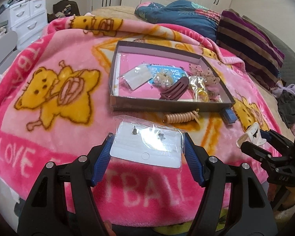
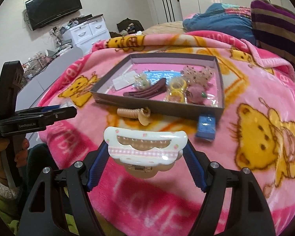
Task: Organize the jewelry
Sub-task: 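Carry the earring card and white claw clip into the tray and open both tools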
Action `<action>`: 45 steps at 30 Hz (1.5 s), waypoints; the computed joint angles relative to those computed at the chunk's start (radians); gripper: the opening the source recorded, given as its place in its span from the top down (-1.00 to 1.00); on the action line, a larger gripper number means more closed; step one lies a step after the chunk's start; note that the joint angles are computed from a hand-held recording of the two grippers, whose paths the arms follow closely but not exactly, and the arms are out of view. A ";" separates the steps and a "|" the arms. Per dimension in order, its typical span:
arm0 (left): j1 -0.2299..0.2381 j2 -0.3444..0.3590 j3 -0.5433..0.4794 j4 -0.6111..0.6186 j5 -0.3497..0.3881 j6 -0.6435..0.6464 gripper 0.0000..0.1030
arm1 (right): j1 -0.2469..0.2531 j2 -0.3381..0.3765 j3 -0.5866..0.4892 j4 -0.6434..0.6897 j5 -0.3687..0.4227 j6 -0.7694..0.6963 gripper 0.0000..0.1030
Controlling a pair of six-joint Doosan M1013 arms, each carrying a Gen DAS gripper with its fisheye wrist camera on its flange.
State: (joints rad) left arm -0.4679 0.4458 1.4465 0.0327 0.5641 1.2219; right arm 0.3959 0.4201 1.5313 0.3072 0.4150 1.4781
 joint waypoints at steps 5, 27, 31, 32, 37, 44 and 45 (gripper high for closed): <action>0.001 0.000 -0.009 0.007 -0.009 -0.006 -0.18 | 0.000 0.004 -0.014 0.030 -0.005 -0.031 -0.41; 0.003 0.040 -0.104 0.001 -0.018 0.039 -0.18 | -0.016 0.010 -0.061 0.006 -0.062 -0.017 -0.41; 0.005 0.053 -0.125 0.001 -0.013 0.047 -0.19 | -0.025 0.018 -0.077 -0.020 -0.068 0.012 -0.41; 0.006 0.056 -0.130 0.002 -0.011 0.048 -0.19 | -0.026 0.019 -0.080 -0.030 -0.068 0.022 -0.41; 0.008 0.073 -0.156 -0.001 0.002 0.056 -0.19 | -0.036 0.028 -0.094 -0.094 -0.071 0.092 -0.41; 0.009 0.097 -0.185 -0.008 0.019 0.064 -0.19 | -0.046 0.034 -0.102 -0.146 -0.073 0.152 -0.41; 0.010 0.101 -0.191 -0.009 0.023 0.064 -0.19 | -0.048 0.036 -0.104 -0.151 -0.073 0.160 -0.41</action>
State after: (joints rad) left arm -0.4581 0.5472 1.2558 0.0242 0.5870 1.2861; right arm 0.3483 0.4561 1.4278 0.1559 0.3423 1.6380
